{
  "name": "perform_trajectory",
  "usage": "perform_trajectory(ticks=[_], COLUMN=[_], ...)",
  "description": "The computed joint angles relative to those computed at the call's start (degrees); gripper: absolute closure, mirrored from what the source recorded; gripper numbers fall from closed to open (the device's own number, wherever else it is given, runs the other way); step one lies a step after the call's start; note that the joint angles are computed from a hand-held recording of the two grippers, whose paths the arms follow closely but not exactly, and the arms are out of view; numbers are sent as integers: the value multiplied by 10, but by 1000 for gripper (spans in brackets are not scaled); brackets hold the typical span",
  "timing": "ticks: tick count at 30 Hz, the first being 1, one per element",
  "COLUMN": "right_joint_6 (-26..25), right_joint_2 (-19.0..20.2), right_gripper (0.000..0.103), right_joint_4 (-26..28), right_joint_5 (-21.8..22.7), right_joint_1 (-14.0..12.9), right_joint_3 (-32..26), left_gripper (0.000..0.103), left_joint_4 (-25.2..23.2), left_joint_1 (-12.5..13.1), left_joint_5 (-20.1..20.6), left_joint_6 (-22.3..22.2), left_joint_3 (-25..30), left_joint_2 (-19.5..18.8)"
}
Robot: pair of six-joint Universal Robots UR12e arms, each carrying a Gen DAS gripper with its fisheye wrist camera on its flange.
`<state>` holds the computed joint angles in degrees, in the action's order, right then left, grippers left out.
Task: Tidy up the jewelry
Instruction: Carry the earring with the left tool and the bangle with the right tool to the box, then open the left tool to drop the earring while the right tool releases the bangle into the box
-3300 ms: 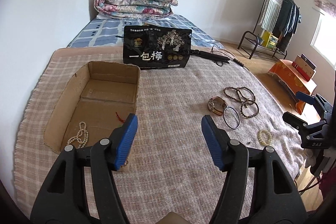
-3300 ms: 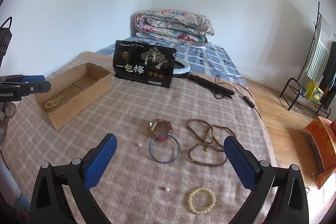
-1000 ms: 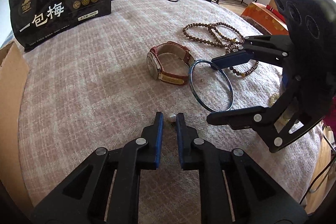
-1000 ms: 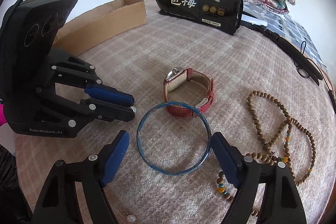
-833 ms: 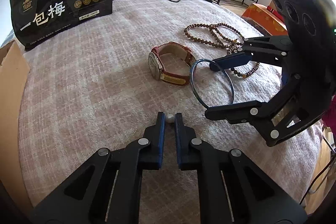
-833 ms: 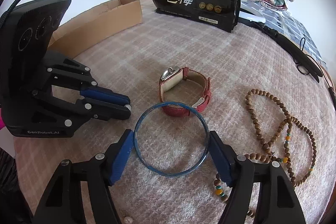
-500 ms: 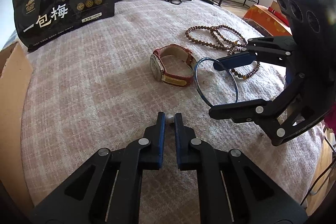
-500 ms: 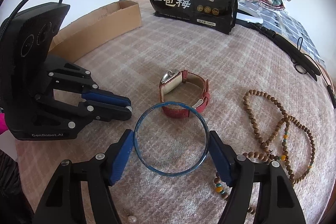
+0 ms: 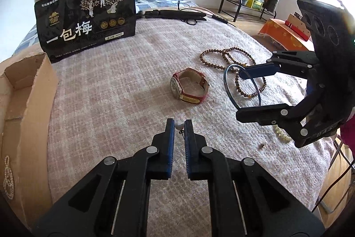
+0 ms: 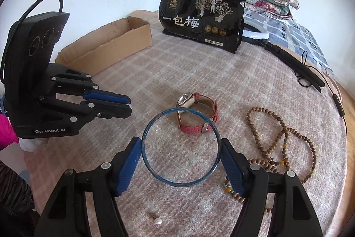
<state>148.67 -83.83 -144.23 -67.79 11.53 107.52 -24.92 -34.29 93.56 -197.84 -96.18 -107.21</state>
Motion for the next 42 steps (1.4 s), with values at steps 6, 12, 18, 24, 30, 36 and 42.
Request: perform_trajectory(ticks=[6, 12, 18, 24, 30, 36, 42], right_joint_6=[36, 63, 82, 110, 136, 163, 200], right_joint_2=[-13, -19, -20, -11, 11, 44, 80], right_gripper=[30, 30, 30, 30, 30, 30, 30], right_joint_4=[-17, -23, -25, -16, -15, -17, -6], right_joint_5=[-14, -35, -46, -58, -66, -78, -83], right_joint_1=[10, 27, 46, 69, 97, 128, 153], right_joint_3=[0, -9, -21, -43, -74, -112, -152], left_gripper=[96, 96, 96, 96, 96, 96, 96], left_joint_4=[19, 31, 38, 43, 47, 50, 58], left_joint_1=[2, 8, 16, 28, 49, 64, 78], left_joint_5=[17, 34, 51, 71, 82, 94, 92], left_joint_6=[-13, -21, -35, -42, -53, -50, -60], left_joint_3=[-22, -48, -78, -109, -142, -167, -186], left_joint_2=[28, 58, 91, 124, 154, 174, 187])
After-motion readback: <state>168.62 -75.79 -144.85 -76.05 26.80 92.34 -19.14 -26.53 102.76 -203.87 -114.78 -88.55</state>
